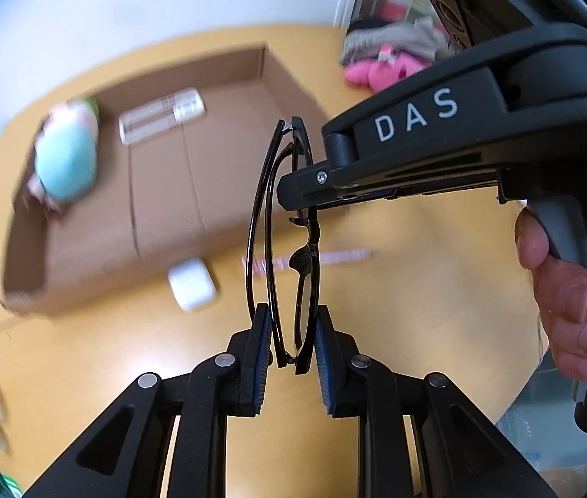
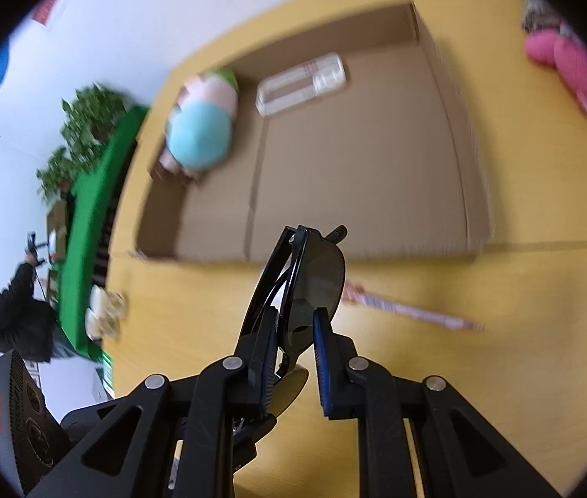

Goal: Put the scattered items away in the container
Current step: 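Carry the sunglasses with the left gripper over the box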

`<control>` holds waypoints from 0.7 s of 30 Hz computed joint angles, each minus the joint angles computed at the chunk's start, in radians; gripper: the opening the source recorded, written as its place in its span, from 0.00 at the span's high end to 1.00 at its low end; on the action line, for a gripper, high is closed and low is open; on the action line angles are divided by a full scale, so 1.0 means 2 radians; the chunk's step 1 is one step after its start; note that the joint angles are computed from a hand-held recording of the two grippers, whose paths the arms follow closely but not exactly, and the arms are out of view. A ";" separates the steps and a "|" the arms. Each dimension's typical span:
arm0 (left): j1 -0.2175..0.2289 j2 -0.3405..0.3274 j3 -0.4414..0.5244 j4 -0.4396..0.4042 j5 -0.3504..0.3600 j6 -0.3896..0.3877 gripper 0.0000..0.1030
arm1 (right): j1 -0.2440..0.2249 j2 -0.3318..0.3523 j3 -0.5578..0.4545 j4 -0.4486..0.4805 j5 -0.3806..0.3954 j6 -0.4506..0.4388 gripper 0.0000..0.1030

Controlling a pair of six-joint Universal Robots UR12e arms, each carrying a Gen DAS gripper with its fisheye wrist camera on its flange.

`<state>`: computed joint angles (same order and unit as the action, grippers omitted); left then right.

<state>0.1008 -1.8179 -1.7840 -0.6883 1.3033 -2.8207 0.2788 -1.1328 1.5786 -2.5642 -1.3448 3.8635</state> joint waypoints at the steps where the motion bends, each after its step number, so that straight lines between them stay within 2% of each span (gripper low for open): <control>1: 0.002 -0.001 0.008 0.006 -0.001 0.004 0.80 | -0.002 -0.002 -0.005 -0.001 -0.003 -0.002 0.85; 8: -0.001 -0.005 0.037 0.066 0.013 0.007 0.79 | -0.008 0.010 -0.070 -0.002 -0.027 -0.026 0.85; 11: 0.001 -0.017 0.059 0.083 0.019 0.008 0.79 | -0.012 0.019 -0.098 0.001 -0.033 -0.037 0.85; 16: 0.001 -0.040 0.092 0.088 0.017 -0.001 0.79 | -0.020 0.034 -0.134 0.009 -0.042 -0.049 0.86; 21: -0.003 -0.061 0.116 0.071 0.016 -0.006 0.79 | -0.029 0.049 -0.156 0.030 -0.037 -0.056 0.86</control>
<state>0.0951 -1.9391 -1.5516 -0.5456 1.3357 -2.8331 0.2204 -1.0353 1.2659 -2.5035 -1.4180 3.7518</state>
